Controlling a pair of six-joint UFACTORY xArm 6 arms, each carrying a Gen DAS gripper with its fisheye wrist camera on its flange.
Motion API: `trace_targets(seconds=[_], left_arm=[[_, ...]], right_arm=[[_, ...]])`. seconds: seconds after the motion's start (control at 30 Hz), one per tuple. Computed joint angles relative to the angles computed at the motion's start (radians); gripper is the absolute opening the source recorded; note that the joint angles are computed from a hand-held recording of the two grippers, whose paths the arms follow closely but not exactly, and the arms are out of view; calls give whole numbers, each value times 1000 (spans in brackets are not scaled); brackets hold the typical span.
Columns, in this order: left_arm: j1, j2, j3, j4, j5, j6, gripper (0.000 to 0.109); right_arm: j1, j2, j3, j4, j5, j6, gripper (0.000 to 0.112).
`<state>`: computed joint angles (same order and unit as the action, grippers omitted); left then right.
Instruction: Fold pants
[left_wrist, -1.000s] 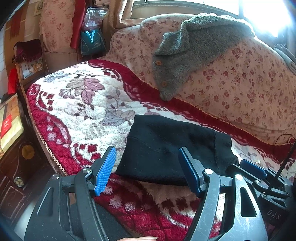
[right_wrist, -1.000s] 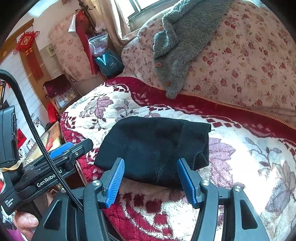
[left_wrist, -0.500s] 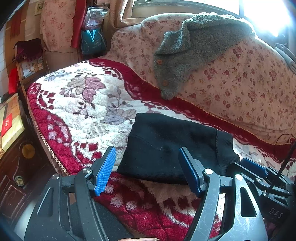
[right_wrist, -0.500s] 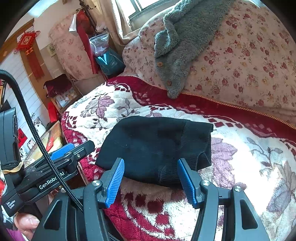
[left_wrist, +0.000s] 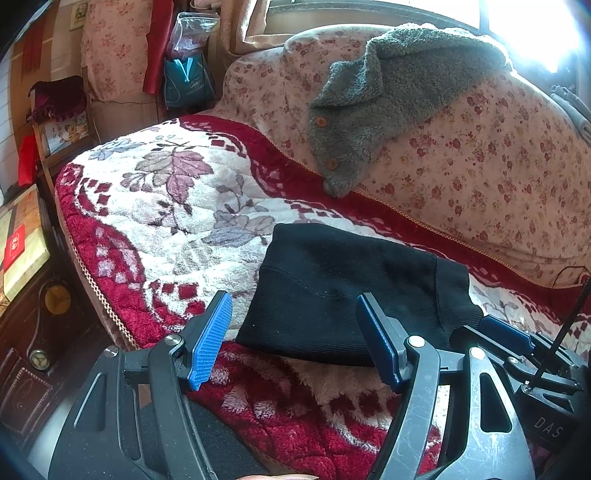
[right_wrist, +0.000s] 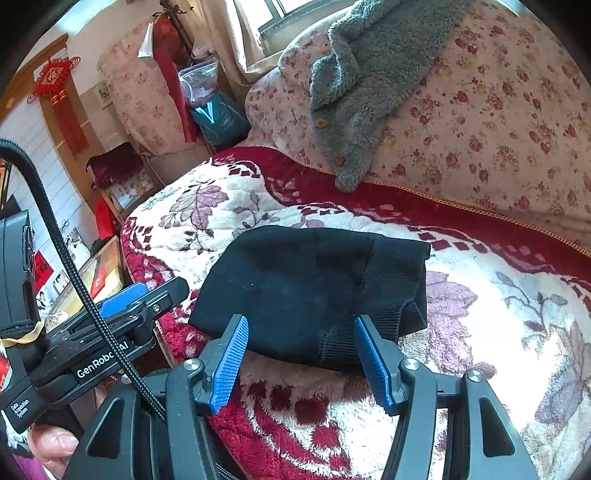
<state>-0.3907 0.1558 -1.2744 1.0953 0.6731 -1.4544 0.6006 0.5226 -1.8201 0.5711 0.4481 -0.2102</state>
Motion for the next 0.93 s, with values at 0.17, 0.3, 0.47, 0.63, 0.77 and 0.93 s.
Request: trace_targets(seconds=[0.17,0.3,0.47,0.63,0.77,0.93], left_arm=[[0,1,-1,-2,1,3,71],[-1,0,-1,1,2,1,71],[-2,1,-3,-2,5,3,71],[-1,2,-4,-3,5,2,71],[-9,1,-1,46,20,-30,71],[-26,17,-15,93,24,-33,71]], right_arm=[[1,3,-5,-3,2,3,58],[0,5,-7,-3,5,1,58],[0,6,-11,-6,6,3,58],[0,11,-19,-12,16,6,58],[0,19,-29,-7,25,2,58],[-6,-1,2,12,9,-14,58]])
